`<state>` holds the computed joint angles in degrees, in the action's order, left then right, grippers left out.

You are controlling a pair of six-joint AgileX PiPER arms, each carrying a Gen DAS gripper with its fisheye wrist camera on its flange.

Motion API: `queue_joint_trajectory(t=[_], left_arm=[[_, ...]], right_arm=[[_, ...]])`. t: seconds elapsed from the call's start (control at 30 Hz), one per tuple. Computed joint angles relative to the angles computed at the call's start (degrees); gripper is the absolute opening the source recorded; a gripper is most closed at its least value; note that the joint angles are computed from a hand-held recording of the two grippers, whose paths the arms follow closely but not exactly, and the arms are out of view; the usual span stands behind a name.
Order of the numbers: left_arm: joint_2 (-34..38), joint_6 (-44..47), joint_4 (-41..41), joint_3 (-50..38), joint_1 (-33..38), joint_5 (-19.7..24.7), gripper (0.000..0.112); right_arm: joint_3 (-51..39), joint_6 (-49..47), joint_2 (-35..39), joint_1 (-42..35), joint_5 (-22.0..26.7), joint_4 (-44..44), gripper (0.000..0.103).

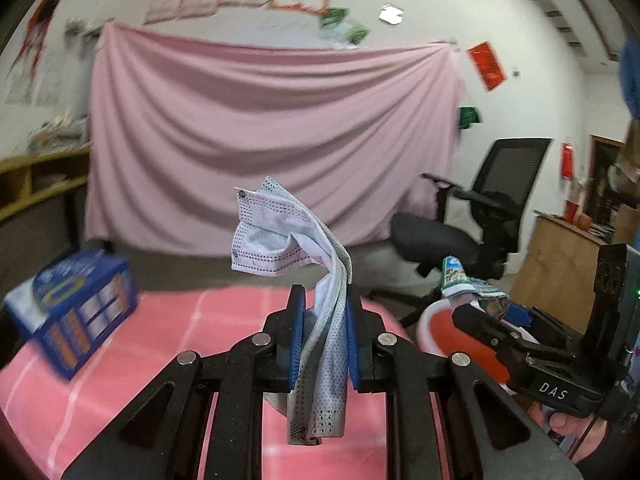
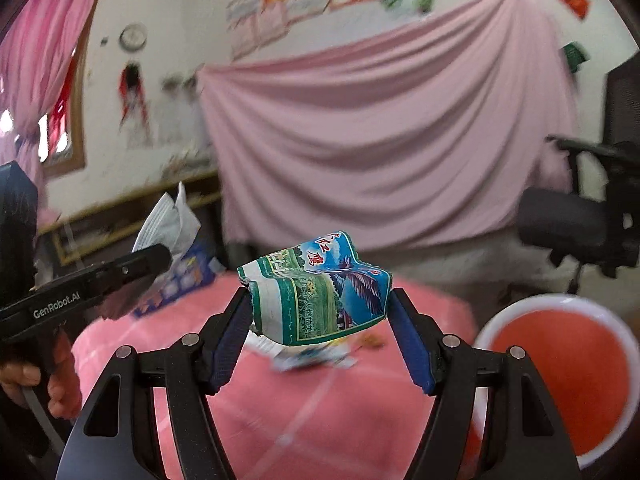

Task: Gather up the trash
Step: 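Carry mask and wrapper over the bucket and open both tools to drop them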

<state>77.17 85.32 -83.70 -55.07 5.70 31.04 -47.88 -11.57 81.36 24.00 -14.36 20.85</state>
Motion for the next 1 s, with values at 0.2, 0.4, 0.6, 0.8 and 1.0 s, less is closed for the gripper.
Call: queue_joint_trajectory(t=[0.2, 0.4, 0.6, 0.8, 1.0], left_arm=[[2.2, 8.2, -8.8, -2.7, -11.1, -3.0, 0.016], [9.1, 9.8, -10.1, -9.2, -21.4, -6.1, 0.016], [17.9, -4.7, 2.0, -18.4, -27.9, -7.2, 0.016], [26.6, -25.8, 20.0, -29.4, -30.5, -4.0, 0.016], [33.8, -43.3, 34.9, -40.0, -32.0, 3.2, 0.016]], right_arm=[[5.4, -5.4, -5.9, -4.0, -8.8, 6.5, 0.069], [8.3, -4.3, -7.4, -10.8, -10.1, 8.7, 0.069], [9.5, 1.3, -6.9, -19.7, -6.5, 5.3, 0.069], [10.0, 15.1, -5.4, -27.4, -3.7, -6.0, 0.07], [9.1, 25.6, -3.7, -31.3, 0.5, -15.2, 0.071]])
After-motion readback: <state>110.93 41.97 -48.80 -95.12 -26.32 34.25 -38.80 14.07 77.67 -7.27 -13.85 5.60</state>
